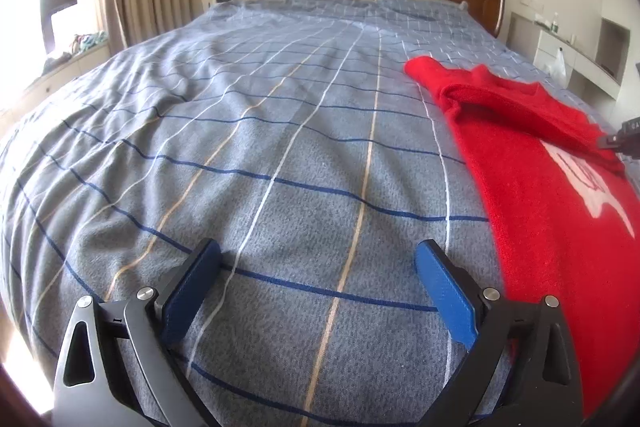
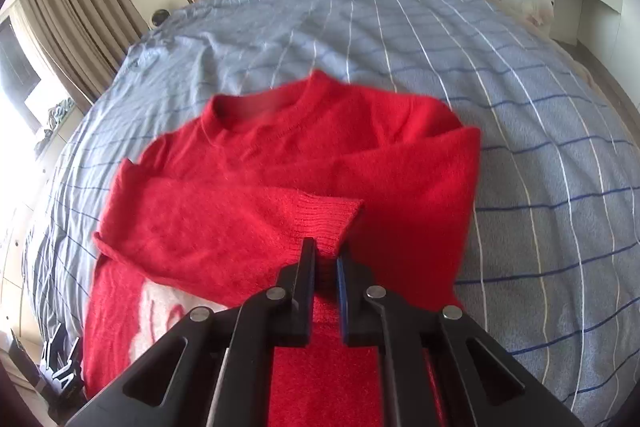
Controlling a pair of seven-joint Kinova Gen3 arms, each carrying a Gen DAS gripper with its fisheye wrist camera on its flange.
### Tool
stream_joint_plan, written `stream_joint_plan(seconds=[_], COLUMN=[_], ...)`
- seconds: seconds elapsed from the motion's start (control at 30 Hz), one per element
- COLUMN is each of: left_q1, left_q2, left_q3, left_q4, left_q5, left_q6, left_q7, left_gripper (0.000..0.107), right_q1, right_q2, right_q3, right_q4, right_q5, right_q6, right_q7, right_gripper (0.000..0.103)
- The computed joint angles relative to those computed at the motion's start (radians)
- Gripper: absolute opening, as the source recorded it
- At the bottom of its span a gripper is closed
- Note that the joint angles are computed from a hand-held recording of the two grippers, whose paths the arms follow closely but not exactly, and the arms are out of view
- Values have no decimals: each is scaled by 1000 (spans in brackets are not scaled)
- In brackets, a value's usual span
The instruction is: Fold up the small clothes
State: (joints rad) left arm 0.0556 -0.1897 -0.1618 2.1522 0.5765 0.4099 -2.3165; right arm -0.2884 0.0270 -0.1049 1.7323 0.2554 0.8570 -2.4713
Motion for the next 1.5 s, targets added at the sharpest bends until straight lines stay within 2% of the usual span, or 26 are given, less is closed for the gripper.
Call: stream_joint_plan(seconds=[0.03, 0.07, 0.13, 0.2, 0.27, 0.33, 0.47, 0.57, 0.63, 0.7, 0.77, 0.83, 0.97, 1.03, 1.1, 1.27, 1.33, 1.5], left_q1=[0, 1, 2, 2, 1, 2, -3, -13, -21, -24, -29, -28, -22, -20, -24, -36, -27, -21], left_q2=[-2, -3, -4, -4, -5, -5, -6, -12, -18, -23, -29, -34, -52, -53, -48, -46, -46, -43], left_q3=[-1, -3, -9, -8, -6, -7, 0, 13, 23, 24, 28, 25, -2, -13, -8, 31, 24, 20], left_q4=[2, 4, 6, 7, 8, 8, 10, 11, 11, 8, 3, -1, -1, -1, -1, 6, 7, 5], left_q5=[0, 3, 9, 8, 5, 5, -6, -35, -62, -84, -108, -121, -121, -115, -115, -156, -156, -161], left_q6=[0, 0, 0, -2, -4, -3, -6, -6, -1, 8, 22, 41, 73, 83, 82, 54, 54, 54], left_q7=[0, -2, -6, -6, -4, -2, 12, 45, 75, 99, 127, 145, 142, 136, 141, 197, 197, 202], left_gripper=[99, 99, 100, 100, 100, 100, 100, 100, 100, 100, 100, 100, 100, 100, 100, 102, 102, 102], right_q1=[24, 67, 160, 253, 312, 323, 270, 290, 372, 414, 390, 355, 320, 282, 212, 123, 143, 293], right_q2=[2, -5, -64, -145, -237, -330, -515, -654, -745, -779, -756, -713, -683, -653, -595, -519, -544, -635], right_q3=[-14, -47, -140, -233, -325, -418, -603, -742, -835, -919, -964, -995, -1004, -1023, -1014, -981, -956, -942], right_q4=[11, 33, 104, 173, 215, 237, 284, 269, 247, 228, 228, 246, 301, 314, 327, 355, 363, 369], right_q5=[-17, -33, -17, 0, 46, 126, 279, 282, 259, 275, 303, 330, 297, 285, 300, 326, 290, 178], right_q6=[4, -9, -78, -128, -112, -40, 123, 240, 276, 328, 371, 398, 395, 424, 454, 489, 459, 371], right_q7=[13, 11, -38, -77, -107, -186, -333, -312, -266, -285, -349, -429, -564, -645, -713, -794, -774, -620], right_gripper=[25, 29, 42, 47, 50, 60, 71, 77, 90, 93, 93, 93, 93, 93, 93, 93, 93, 93])
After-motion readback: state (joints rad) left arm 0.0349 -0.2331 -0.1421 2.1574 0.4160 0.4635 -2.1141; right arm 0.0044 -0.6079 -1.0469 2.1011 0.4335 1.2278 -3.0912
